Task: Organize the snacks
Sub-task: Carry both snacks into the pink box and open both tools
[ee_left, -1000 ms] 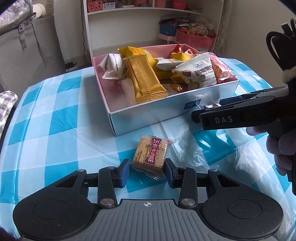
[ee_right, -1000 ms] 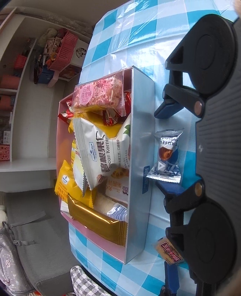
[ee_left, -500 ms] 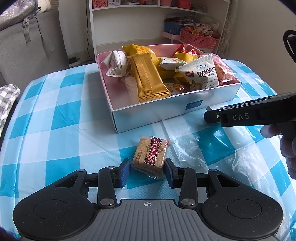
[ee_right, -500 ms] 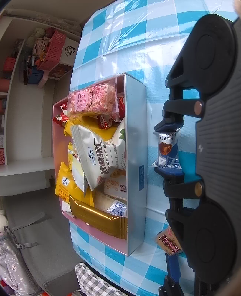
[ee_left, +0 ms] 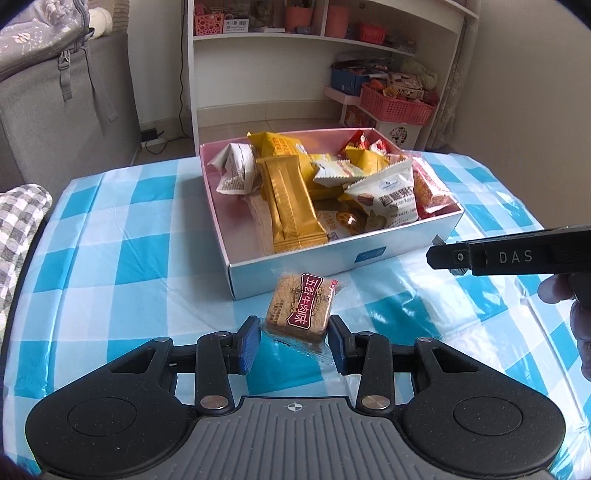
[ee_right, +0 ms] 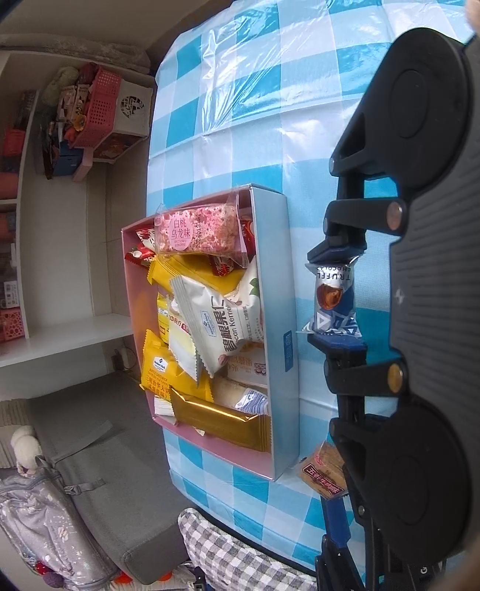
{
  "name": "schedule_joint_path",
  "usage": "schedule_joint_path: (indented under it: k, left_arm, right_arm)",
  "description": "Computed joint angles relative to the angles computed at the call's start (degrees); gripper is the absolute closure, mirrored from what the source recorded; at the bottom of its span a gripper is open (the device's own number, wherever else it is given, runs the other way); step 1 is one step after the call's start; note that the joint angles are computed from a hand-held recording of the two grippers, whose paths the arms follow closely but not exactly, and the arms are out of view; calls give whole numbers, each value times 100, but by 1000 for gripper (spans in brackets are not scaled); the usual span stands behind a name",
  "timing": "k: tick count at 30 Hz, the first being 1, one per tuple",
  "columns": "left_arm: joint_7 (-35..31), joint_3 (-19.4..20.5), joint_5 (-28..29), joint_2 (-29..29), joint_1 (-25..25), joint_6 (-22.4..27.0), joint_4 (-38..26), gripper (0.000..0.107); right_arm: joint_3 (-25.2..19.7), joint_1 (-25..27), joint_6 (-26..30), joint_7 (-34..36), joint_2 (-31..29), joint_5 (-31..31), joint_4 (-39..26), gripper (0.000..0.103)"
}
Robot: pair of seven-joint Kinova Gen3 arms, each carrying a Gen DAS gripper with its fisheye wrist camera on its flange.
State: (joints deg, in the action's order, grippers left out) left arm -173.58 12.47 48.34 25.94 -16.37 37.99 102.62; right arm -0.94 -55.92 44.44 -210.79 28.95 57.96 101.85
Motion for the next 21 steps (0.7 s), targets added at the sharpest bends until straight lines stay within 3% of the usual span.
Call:
schedule_joint_path:
  k: [6,12,21]
  left_arm:
    - [1,73,396,-103,-13,84,-51,70]
    - [21,111,570,-52,282,-102,-247,70]
    - [702,296,37,438,912,-528,-1094,70]
  right_arm:
    - [7,-90,42,-661,-284,447,306,67]
    - [-136,163,163,-943,-390,795,380,67]
    - [-123,773,-285,-1435,-371,1543,439,67]
